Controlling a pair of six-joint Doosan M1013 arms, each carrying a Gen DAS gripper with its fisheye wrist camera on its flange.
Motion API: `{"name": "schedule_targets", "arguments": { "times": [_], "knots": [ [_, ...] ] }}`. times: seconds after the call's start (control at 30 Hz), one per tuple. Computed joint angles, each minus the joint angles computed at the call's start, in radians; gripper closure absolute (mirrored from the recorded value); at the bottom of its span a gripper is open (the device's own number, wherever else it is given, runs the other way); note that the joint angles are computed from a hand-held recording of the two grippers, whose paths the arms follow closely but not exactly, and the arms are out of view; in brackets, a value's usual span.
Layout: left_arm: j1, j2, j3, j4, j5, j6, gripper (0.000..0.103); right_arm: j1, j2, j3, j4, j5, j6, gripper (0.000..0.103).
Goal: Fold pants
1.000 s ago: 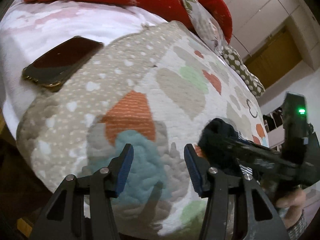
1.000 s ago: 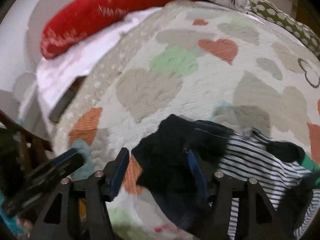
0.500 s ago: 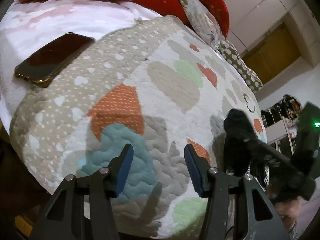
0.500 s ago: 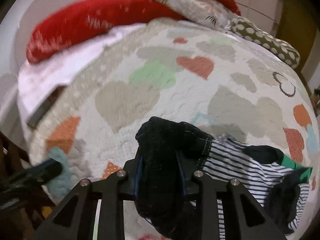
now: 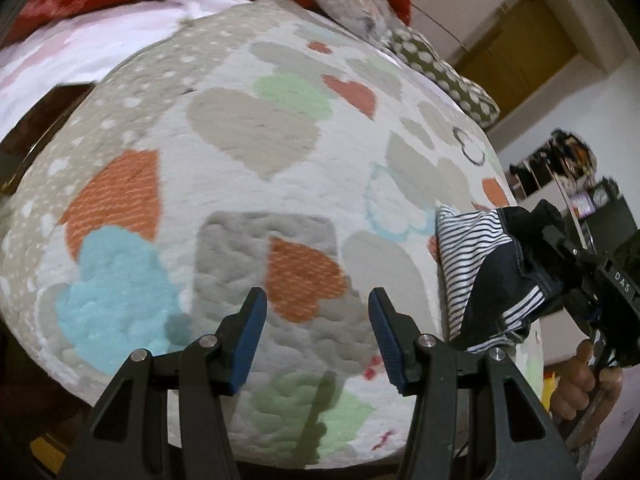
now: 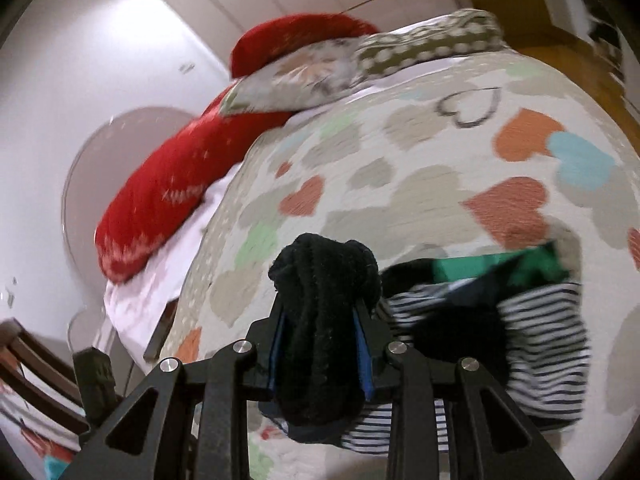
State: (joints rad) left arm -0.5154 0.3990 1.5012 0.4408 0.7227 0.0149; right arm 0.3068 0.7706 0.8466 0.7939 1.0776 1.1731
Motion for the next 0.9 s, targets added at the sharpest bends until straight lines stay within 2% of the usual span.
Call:
{"name": "schedule_targets", "arguments": {
  "times": [0.1, 0.23, 0.3, 0.33, 0.4, 0.43, 0.47, 0.53, 0.57, 0.6, 0.7, 0.77, 0.87, 0.9],
  "knots": [
    [-0.006, 0.023, -0.055, 0.005, 0.043, 0.065, 0.051, -0.025, -0.003, 0.016, 0.034, -0.012, 0.003, 0.071],
    [-0.006, 0.054, -0.117, -0.005, 0.063, 0.133, 0.046, -0.054, -0.006, 0.034, 0.049, -0.041, 0.01, 0.071],
    [-0.004, 0.075, -0.153, -0.038, 0.063, 0.192, 0.046, -0.062, 0.001, 0.026, 0.002, -0.05, 0.045, 0.064],
    [-0.004, 0.085, -0.172, -0.054, 0.064, 0.221, 0.046, -0.063, 0.0, 0.025, -0.045, -0.063, 0.07, 0.064],
    [-0.007, 0.112, -0.216, -0.081, 0.073, 0.289, 0.046, -0.055, -0.018, 0.045, -0.229, -0.152, 0.2, 0.059],
    [-0.008, 0.126, -0.24, -0.096, 0.081, 0.327, 0.046, -0.056, -0.029, 0.062, -0.268, -0.19, 0.239, 0.059],
    [-0.01, 0.143, -0.267, -0.113, 0.09, 0.367, 0.046, -0.062, -0.041, 0.082, -0.268, -0.225, 0.256, 0.059],
    [-0.013, 0.181, -0.324, -0.156, 0.101, 0.455, 0.046, -0.079, -0.064, 0.119, -0.149, -0.264, 0.19, 0.059],
    [-0.013, 0.195, -0.344, -0.174, 0.1, 0.485, 0.046, -0.088, -0.066, 0.124, -0.064, -0.249, 0.126, 0.059],
    [-0.014, 0.213, -0.368, -0.196, 0.101, 0.52, 0.046, -0.096, -0.059, 0.115, 0.035, -0.201, 0.057, 0.06],
    [-0.018, 0.262, -0.431, -0.261, 0.109, 0.611, 0.046, -0.102, -0.023, 0.079, 0.173, -0.082, -0.011, 0.062],
    [-0.023, 0.289, -0.462, -0.293, 0.128, 0.649, 0.046, -0.099, 0.0, 0.053, 0.182, -0.039, 0.004, 0.064],
    [-0.033, 0.322, -0.497, -0.283, 0.166, 0.655, 0.043, -0.092, 0.018, 0.042, 0.085, -0.05, 0.084, 0.065],
    [-0.037, 0.327, -0.502, -0.265, 0.174, 0.644, 0.039, -0.092, 0.019, 0.044, 0.039, -0.062, 0.117, 0.069]
  ]
}}
